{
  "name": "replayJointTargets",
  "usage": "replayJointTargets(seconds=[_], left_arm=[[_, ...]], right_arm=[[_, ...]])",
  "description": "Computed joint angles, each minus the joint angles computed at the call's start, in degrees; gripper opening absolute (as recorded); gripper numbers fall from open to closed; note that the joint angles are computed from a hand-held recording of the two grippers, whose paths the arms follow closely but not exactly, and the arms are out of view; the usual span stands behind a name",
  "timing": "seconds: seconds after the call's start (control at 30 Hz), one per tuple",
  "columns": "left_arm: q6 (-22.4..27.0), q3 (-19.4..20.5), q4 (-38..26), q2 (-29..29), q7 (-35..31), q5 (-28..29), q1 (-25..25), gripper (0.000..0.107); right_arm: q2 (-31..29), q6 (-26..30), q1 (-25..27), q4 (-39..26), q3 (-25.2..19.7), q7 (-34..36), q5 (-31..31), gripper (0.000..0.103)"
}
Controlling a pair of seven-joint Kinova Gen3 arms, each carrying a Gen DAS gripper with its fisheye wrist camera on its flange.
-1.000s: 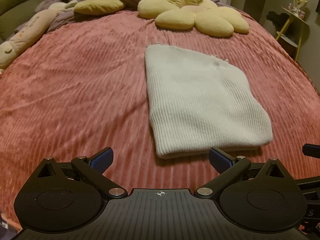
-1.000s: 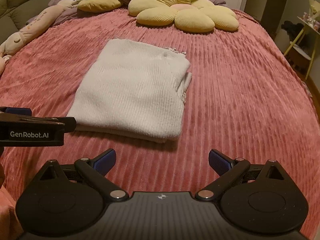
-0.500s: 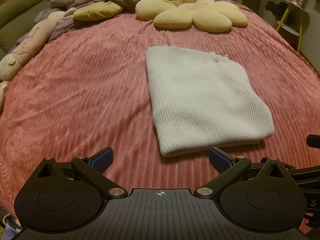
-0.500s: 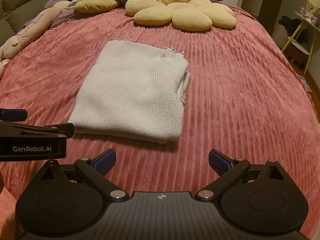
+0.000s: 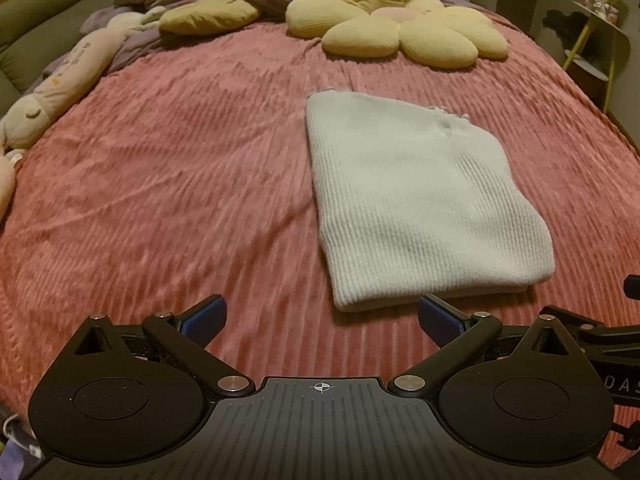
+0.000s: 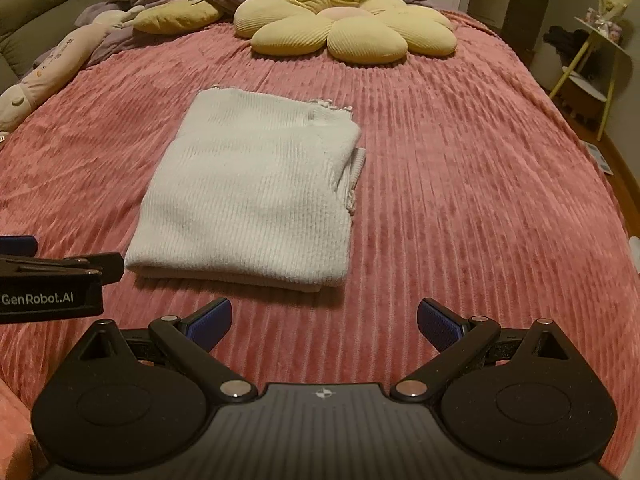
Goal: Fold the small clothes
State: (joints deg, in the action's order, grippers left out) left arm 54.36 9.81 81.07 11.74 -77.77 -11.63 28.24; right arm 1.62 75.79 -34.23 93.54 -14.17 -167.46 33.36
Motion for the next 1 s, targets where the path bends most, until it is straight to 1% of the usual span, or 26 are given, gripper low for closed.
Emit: replayJointTargets(seconds=[1.0], left_arm=[[1.4, 0.0, -0.3, 0.4, -0.2, 0.5, 0.0, 0.103]], right_arm=[[-0.3, 0.8, 0.0, -0.2, -0.2, -1.7, 0.9, 0.099]])
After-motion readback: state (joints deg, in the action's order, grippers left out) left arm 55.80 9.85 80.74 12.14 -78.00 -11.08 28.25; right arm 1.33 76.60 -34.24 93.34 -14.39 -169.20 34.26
